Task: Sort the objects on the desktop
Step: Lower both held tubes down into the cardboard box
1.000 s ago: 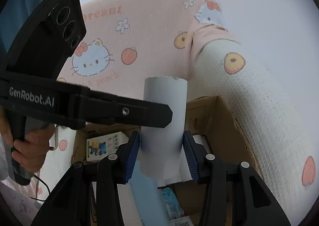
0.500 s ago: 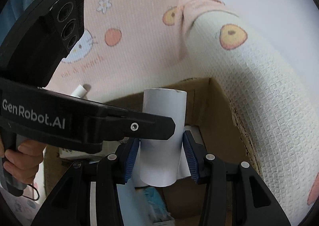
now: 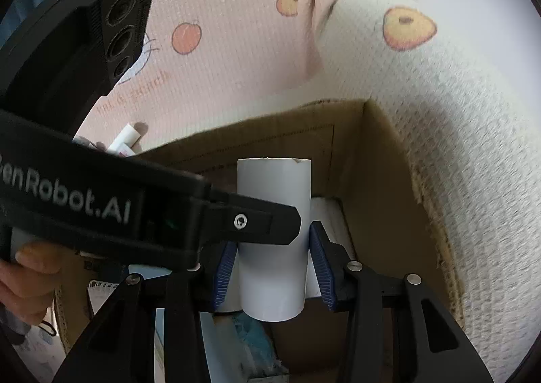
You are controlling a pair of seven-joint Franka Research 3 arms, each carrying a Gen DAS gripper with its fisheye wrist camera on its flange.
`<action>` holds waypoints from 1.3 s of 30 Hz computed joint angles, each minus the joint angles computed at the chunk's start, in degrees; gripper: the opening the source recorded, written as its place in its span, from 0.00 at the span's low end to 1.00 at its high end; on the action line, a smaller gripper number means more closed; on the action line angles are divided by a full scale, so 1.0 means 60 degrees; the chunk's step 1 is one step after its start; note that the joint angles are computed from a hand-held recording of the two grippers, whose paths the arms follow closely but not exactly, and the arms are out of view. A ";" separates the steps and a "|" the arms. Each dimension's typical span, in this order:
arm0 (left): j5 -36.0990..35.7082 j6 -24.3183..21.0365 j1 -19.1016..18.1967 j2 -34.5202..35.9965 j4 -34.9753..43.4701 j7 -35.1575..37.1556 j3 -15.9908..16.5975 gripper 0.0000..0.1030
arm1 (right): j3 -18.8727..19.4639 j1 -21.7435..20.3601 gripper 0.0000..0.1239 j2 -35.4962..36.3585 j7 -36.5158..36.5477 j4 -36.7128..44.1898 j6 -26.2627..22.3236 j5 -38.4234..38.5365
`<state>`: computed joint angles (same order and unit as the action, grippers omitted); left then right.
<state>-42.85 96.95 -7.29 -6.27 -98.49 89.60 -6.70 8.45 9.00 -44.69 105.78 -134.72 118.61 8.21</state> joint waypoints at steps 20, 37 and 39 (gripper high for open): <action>0.0405 0.0334 -0.0045 0.0008 -0.0593 -0.2293 -0.0180 0.44 | -0.0282 -0.0087 0.33 0.0041 0.0361 -0.0071 -0.1033 0.0458; 0.2762 0.0448 -0.0488 0.0222 -0.0089 -0.4127 -0.0575 0.44 | 0.1190 -0.0286 0.33 0.0293 0.1461 0.1472 -0.4232 -0.2517; 0.2870 0.0121 -0.0501 0.0496 0.0308 -0.4508 -0.0576 0.45 | 0.1132 -0.0175 0.33 0.0331 0.1569 0.1500 -0.4338 -0.2437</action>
<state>-25.62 97.68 -10.30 -3.29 -96.64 62.55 -10.16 15.24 7.95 -42.70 115.20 -125.72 92.58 -6.41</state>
